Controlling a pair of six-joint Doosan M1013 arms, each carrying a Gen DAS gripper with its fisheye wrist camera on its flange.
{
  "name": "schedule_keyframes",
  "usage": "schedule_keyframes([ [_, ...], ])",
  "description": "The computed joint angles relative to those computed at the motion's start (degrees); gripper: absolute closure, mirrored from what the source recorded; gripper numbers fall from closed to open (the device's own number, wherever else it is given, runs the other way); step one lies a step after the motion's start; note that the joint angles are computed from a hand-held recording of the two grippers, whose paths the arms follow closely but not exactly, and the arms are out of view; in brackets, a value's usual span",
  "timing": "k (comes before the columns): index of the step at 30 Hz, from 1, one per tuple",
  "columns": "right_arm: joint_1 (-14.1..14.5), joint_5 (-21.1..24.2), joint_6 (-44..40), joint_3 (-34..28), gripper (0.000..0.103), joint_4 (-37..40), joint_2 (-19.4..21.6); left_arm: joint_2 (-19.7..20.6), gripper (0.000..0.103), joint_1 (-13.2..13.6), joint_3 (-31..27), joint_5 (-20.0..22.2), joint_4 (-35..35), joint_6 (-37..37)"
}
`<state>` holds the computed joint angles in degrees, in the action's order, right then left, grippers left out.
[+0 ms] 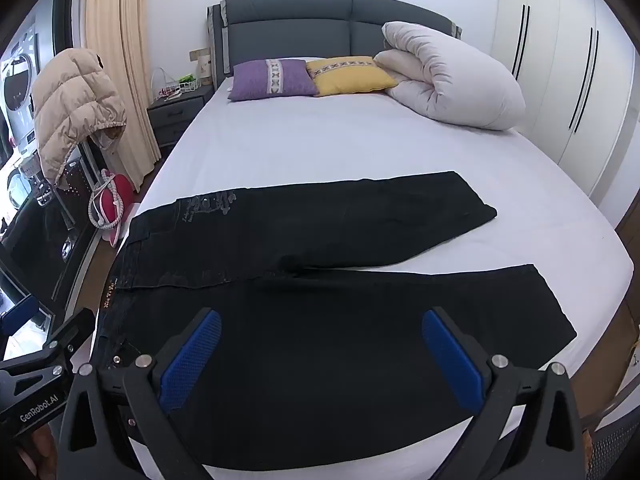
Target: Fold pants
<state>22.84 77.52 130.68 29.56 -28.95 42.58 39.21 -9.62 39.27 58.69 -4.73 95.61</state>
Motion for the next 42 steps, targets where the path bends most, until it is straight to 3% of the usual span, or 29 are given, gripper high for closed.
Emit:
schedule_keyframes([
  [42,0.3,0.4,-0.1,0.7,0.0,0.3,-0.1,-0.8,0.0,0.2,1.6,-0.2,-0.7,-0.2],
])
